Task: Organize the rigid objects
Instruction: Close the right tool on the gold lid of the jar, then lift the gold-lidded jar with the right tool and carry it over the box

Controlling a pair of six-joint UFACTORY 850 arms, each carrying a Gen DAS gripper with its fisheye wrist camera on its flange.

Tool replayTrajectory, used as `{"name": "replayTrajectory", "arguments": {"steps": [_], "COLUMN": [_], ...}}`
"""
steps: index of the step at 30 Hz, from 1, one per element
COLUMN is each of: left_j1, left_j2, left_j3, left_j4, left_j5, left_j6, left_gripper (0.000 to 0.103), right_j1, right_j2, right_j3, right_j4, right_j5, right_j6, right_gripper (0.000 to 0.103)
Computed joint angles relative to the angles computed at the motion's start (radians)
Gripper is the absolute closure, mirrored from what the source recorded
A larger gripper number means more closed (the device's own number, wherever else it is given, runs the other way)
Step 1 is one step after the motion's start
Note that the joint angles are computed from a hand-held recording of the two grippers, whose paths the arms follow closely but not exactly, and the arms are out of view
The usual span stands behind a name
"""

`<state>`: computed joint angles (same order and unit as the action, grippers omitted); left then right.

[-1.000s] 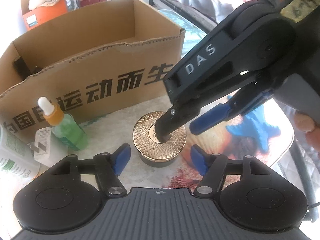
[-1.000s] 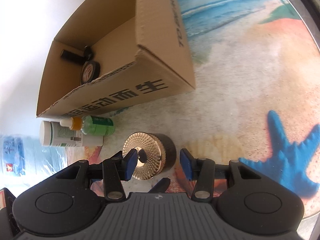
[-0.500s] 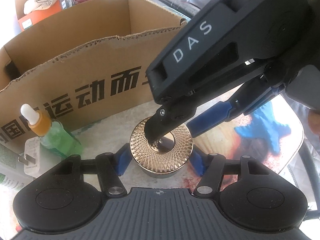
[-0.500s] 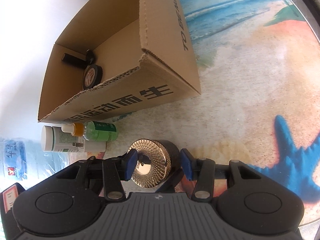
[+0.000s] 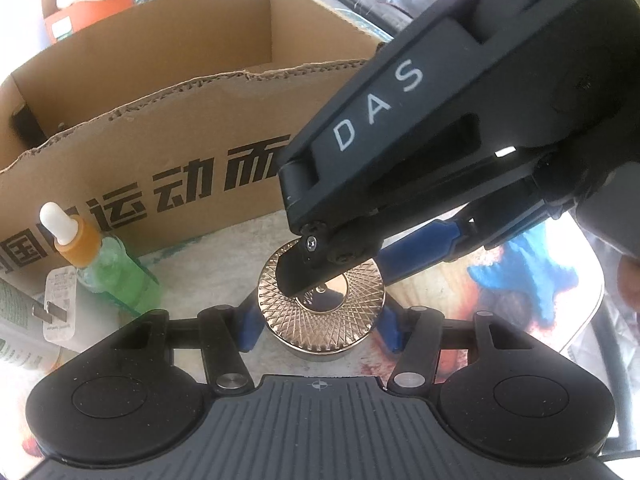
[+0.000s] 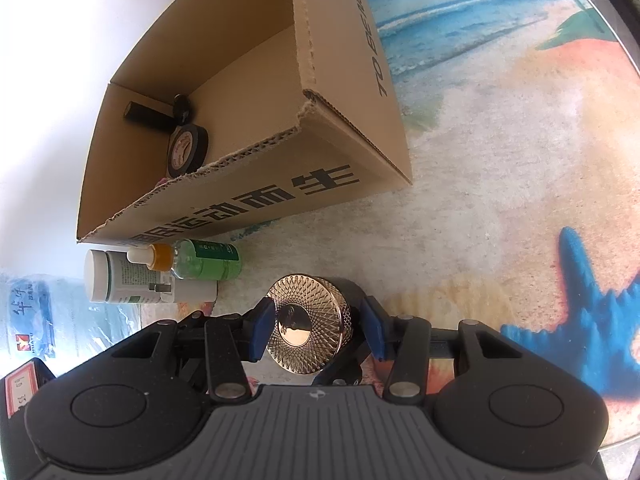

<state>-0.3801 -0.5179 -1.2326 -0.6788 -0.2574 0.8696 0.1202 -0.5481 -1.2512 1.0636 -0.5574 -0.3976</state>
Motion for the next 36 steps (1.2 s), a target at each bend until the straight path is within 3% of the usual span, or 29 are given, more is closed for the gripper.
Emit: {"name": "replayTrajectory", "arguments": {"steps": [7,36], "left_j1": [-0.001,0.045], "left_j2": [-0.006,0.032], "left_j3": [-0.046,-0.183], "left_j4": [0.129,0.248], "left_j5": [-0.051,-0.202], "left_j6": [-0.153,-0.299], "left_gripper": [0.047,0.047], "right_j1": [-0.002,0.002], "right_j2": [0.001,0.082], "right_j3": [-0.021,-0.132], "right_j4": [-0.037,-0.18], "right_j5": [-0.02,-0.071], "right_j6": [0.055,0.262], "right_gripper": [0.053,0.053]}}
